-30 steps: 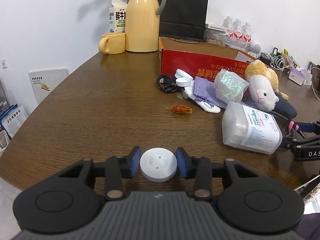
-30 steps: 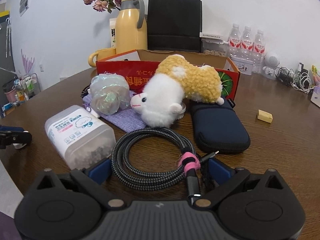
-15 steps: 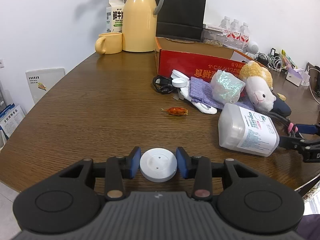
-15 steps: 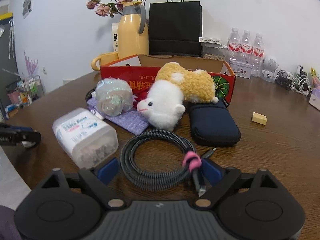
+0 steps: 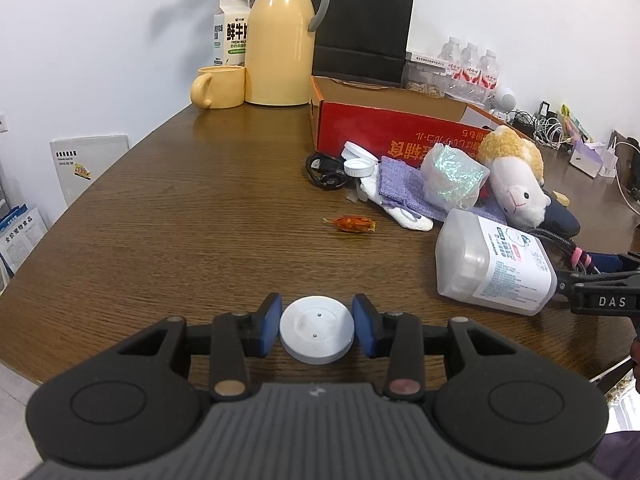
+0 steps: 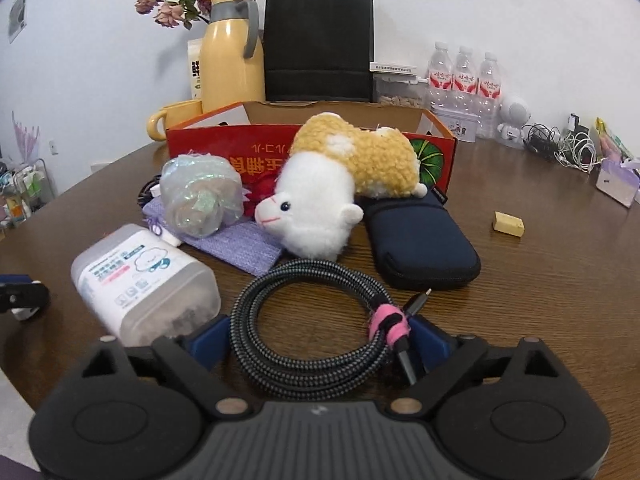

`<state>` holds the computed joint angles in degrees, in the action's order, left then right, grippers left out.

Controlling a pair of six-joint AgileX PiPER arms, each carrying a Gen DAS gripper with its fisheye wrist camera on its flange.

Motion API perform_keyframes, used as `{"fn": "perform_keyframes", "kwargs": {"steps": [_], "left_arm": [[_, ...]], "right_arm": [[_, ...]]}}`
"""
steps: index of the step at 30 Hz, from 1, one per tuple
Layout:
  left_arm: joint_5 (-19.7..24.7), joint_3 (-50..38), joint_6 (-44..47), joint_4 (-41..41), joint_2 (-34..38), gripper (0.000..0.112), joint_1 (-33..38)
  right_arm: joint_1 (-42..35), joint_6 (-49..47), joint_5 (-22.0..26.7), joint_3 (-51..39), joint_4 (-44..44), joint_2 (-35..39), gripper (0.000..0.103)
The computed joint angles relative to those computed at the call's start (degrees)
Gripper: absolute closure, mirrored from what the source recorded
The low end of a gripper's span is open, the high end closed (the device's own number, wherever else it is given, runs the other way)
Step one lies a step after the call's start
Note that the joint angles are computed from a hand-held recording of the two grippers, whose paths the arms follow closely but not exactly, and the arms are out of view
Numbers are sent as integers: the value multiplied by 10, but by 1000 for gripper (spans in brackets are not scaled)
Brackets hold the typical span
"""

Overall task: Organize objects
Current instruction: 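Carry the lid and cable into the cardboard box and open both grippers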

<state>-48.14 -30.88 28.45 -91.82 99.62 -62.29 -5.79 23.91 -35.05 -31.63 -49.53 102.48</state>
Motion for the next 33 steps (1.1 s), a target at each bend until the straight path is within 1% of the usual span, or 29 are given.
{"fn": "perform_keyframes", "kwargs": {"steps": [5, 8, 12, 16, 21, 23, 27, 30, 33], "left_arm": [[2, -5, 7, 5, -3, 73, 5], [-8, -13, 25, 10, -11, 73, 7], [-16, -43, 78, 25, -30, 73, 33], [-16, -94, 137, 59, -37, 73, 74], [16, -195, 207, 99, -13, 73, 143], [31, -236, 228, 103, 5, 73, 167], [84, -336, 277, 92, 57, 73, 222], [114, -415, 323, 58, 107, 73, 257], [145, -500, 390, 5, 162, 73, 288]], "right_arm": [[-33, 13, -33, 13, -43, -9, 12], [-56, 25, -54, 22, -75, -29, 12], [-77, 46, -80, 14, -111, -58, 12], [-67, 75, -80, -34, -125, -66, 12], [-27, 136, -57, -146, -135, -28, 12], [-7, 172, -34, -204, -147, -3, 12], [32, 276, 18, -344, -205, 68, 12], [59, 377, 56, -454, -280, 130, 12], [79, 530, 77, -577, -421, 205, 12]]}}
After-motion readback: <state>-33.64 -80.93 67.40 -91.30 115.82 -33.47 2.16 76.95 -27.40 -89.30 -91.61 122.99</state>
